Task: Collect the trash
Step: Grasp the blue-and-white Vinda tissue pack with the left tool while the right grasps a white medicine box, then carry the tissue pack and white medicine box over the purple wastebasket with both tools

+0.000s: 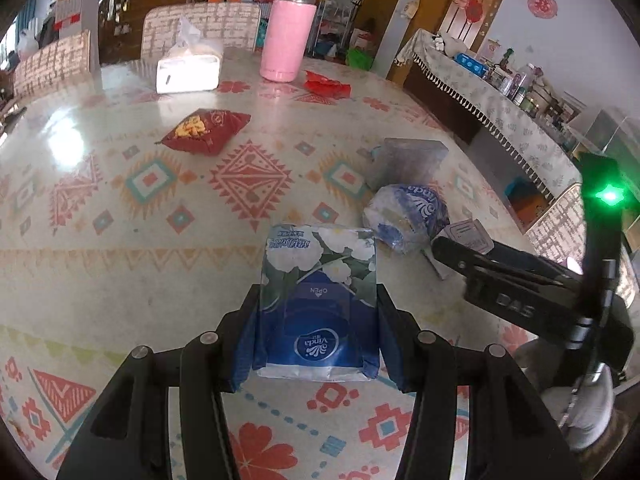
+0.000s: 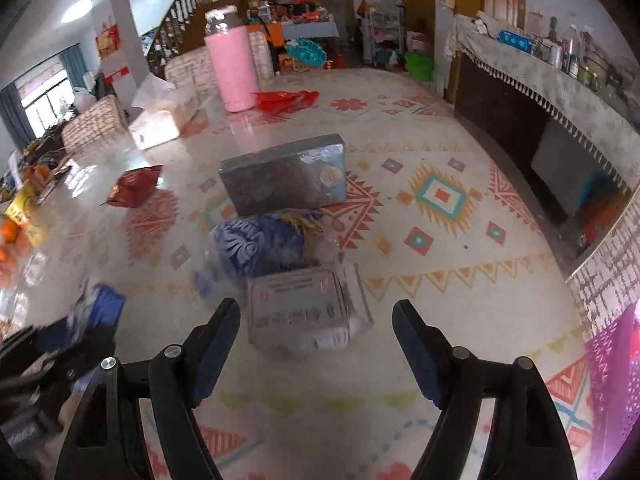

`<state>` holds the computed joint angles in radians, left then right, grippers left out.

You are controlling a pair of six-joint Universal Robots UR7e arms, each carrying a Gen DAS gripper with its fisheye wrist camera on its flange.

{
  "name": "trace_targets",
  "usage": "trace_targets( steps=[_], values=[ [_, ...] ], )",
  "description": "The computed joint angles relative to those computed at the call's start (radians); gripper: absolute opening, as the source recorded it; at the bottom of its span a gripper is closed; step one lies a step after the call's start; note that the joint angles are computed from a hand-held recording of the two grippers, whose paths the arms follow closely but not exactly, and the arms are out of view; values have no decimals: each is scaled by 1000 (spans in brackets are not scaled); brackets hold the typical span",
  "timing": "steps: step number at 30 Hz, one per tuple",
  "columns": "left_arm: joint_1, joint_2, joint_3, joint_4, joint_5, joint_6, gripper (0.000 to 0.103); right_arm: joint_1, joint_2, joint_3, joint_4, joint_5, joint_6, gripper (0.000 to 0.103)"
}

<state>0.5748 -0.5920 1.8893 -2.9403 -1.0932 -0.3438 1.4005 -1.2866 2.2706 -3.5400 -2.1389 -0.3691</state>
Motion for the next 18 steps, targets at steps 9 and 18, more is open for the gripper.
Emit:
trace_targets(
  steps=[9, 18],
  values=[
    [-3, -3, 4, 1, -15, 2, 52, 8, -34, 57, -35, -4, 50, 51],
    [-13, -3, 15, -14, 0, 16, 52, -3, -217, 255, -41, 85, 116, 51]
  ],
)
